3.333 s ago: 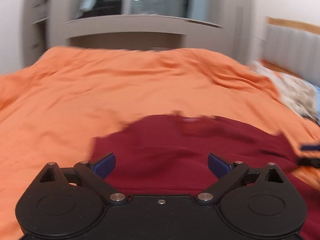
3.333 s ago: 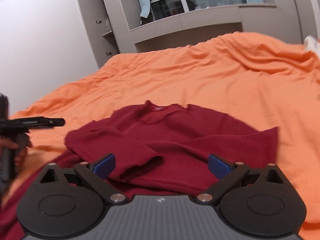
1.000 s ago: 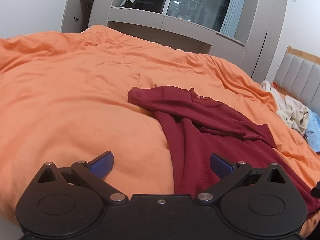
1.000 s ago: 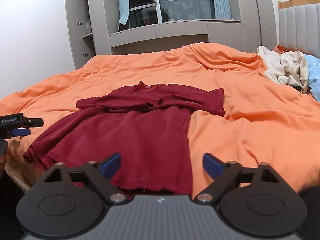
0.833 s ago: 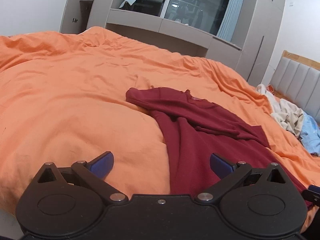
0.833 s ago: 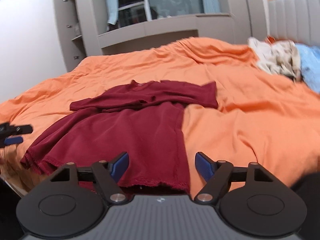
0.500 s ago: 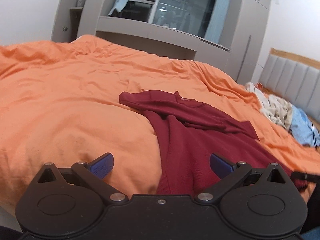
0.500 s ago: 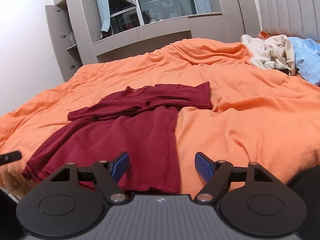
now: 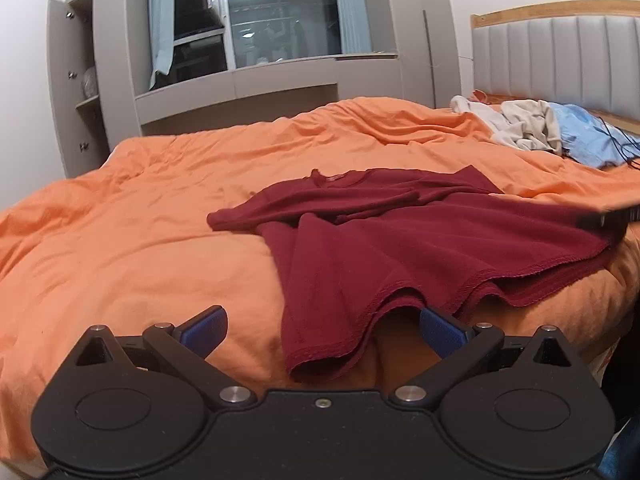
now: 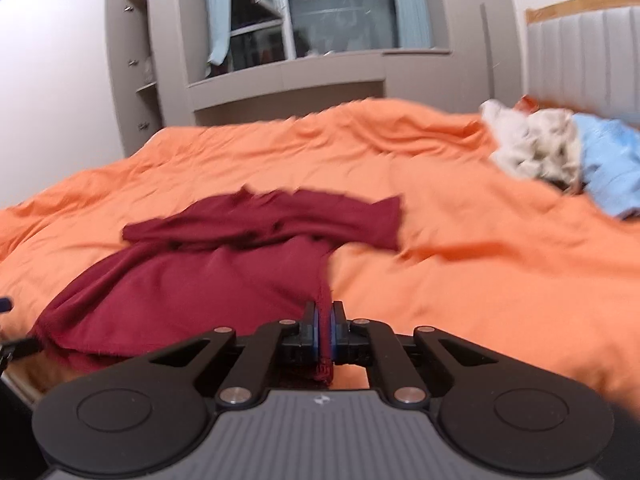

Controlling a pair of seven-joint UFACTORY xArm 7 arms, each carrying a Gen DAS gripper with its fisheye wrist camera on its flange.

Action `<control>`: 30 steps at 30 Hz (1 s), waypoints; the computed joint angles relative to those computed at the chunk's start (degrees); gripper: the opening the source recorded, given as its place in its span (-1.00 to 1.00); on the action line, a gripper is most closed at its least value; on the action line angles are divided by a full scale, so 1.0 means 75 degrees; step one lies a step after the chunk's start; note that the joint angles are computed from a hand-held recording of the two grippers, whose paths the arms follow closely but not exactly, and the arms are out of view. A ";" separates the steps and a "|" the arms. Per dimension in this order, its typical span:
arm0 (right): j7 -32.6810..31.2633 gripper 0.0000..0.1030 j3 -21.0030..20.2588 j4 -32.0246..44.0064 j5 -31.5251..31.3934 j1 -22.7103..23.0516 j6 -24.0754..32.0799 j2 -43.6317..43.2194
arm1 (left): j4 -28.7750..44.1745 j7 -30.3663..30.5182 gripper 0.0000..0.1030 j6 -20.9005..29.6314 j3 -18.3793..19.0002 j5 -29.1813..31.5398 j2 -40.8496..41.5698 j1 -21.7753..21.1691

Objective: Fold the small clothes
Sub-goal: 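Grasp the dark red shirt hem with the right tool and lift it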

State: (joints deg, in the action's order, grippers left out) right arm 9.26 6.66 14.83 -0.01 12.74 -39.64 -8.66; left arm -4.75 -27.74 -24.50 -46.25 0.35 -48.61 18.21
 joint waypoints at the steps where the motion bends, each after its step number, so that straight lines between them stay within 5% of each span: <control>1: -0.0251 -0.89 0.0060 0.0025 0.0253 -0.0073 0.0073 -0.0064 | -0.0001 0.0004 0.99 -0.0016 -0.0071 -0.0001 -0.0038 0.0009; 7: 0.0355 -0.90 -0.0494 0.0417 -0.0619 -0.0303 0.0532 0.0163 | 0.0025 0.0102 0.99 0.0040 -0.0400 0.0230 -0.0184 0.0074; 13: -0.0374 -0.90 -0.0292 0.0917 0.0231 -0.0565 0.0360 0.0465 | 0.0252 0.0445 0.99 0.0148 -0.0971 0.0527 -0.0259 0.0440; 17: 0.0437 -0.89 -0.0674 0.1208 -0.1024 -0.0699 0.0997 0.0540 | 0.0404 0.0470 0.99 0.0131 -0.1466 0.0679 -0.0372 0.0829; 24: 0.0377 -0.81 -0.0766 0.1042 -0.1942 -0.0772 0.1510 0.0146 | 0.0748 0.0813 0.93 -0.0059 -0.1880 0.0967 -0.0039 0.1461; 30: -0.1726 0.19 -0.0131 0.0465 -0.1168 -0.1072 0.1365 -0.0459 | 0.0975 0.1567 0.85 -0.0372 -0.1844 0.0905 0.0542 0.1807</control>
